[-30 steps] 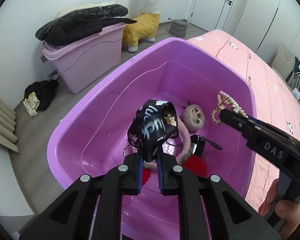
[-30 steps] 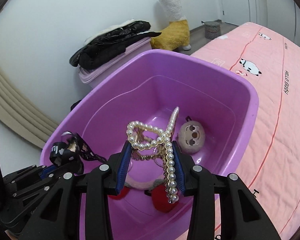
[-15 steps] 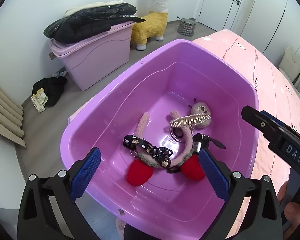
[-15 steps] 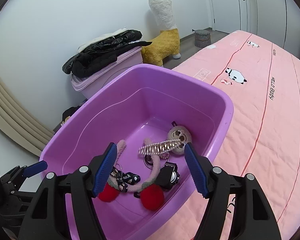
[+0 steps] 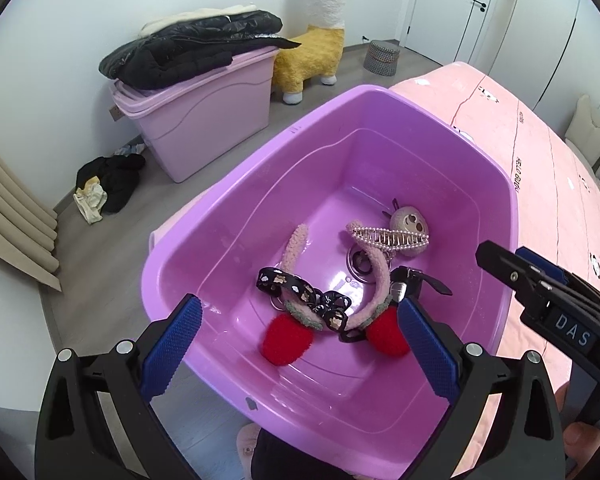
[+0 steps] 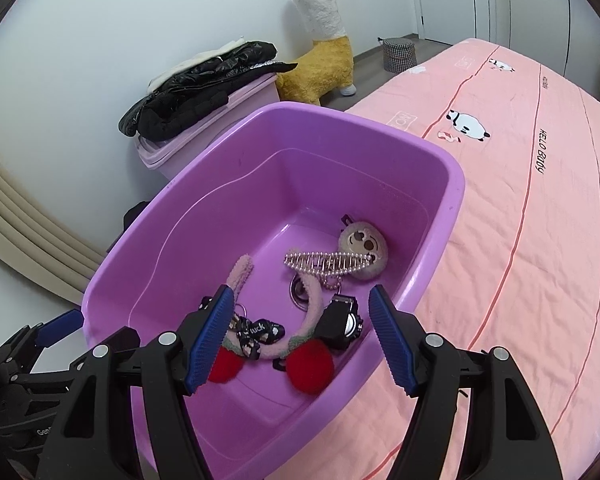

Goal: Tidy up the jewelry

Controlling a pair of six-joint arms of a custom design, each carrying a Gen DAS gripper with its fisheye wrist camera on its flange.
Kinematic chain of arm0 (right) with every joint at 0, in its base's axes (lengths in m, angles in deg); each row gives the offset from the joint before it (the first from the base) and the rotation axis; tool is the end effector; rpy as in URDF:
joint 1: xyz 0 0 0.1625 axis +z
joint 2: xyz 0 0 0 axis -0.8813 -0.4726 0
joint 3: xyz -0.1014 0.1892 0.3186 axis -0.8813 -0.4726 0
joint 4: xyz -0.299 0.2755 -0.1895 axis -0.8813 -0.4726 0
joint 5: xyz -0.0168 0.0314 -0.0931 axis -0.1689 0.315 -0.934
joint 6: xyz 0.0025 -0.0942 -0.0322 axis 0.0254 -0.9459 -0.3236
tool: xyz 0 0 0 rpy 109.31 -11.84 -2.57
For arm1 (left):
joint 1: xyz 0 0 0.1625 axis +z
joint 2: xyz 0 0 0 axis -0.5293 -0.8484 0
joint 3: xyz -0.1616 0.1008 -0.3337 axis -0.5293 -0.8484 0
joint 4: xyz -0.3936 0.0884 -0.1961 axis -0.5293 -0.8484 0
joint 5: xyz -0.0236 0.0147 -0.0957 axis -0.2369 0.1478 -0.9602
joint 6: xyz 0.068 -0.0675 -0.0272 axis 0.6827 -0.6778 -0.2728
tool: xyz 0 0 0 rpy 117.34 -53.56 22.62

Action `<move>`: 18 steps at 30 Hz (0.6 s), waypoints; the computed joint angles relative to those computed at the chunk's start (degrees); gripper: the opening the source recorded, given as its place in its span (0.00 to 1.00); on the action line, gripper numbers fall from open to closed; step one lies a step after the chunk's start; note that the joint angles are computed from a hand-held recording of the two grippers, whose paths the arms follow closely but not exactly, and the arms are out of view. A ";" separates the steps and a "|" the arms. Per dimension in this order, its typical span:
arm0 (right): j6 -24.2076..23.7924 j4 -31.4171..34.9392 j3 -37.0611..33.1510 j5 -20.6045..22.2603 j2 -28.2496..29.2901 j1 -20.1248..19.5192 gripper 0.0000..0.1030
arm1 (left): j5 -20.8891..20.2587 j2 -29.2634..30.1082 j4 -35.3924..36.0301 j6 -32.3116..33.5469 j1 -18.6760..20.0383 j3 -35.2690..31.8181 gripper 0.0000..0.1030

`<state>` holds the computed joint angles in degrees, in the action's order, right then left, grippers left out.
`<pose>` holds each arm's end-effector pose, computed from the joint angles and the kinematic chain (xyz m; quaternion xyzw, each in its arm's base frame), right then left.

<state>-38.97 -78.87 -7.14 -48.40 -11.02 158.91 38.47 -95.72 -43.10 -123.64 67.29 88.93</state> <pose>0.1804 -0.6877 0.4218 0.1526 -0.9393 0.2186 0.2158 -0.5145 -0.6228 0.1376 0.0217 0.8879 -0.2635 0.3764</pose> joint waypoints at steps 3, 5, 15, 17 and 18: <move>0.61 -0.61 0.83 -1.47 -0.83 0.64 0.65 | 0.15 -0.03 0.77 -0.33 -0.48 -0.34 0.94; 1.13 -0.53 1.16 -1.95 -1.37 0.97 0.65 | 0.55 0.23 1.98 -0.46 -0.97 -1.22 0.94; 4.41 1.75 0.98 -4.09 -3.43 3.10 0.65 | 0.74 1.32 7.04 -2.60 -2.82 -6.14 0.94; 4.82 2.12 0.89 -4.67 -3.84 3.59 0.65 | 1.29 1.84 8.67 -3.16 -3.29 -7.60 0.94; 5.15 2.61 0.79 -4.76 -4.11 3.79 0.65 | 1.38 2.01 9.01 -3.18 -3.45 -8.16 0.94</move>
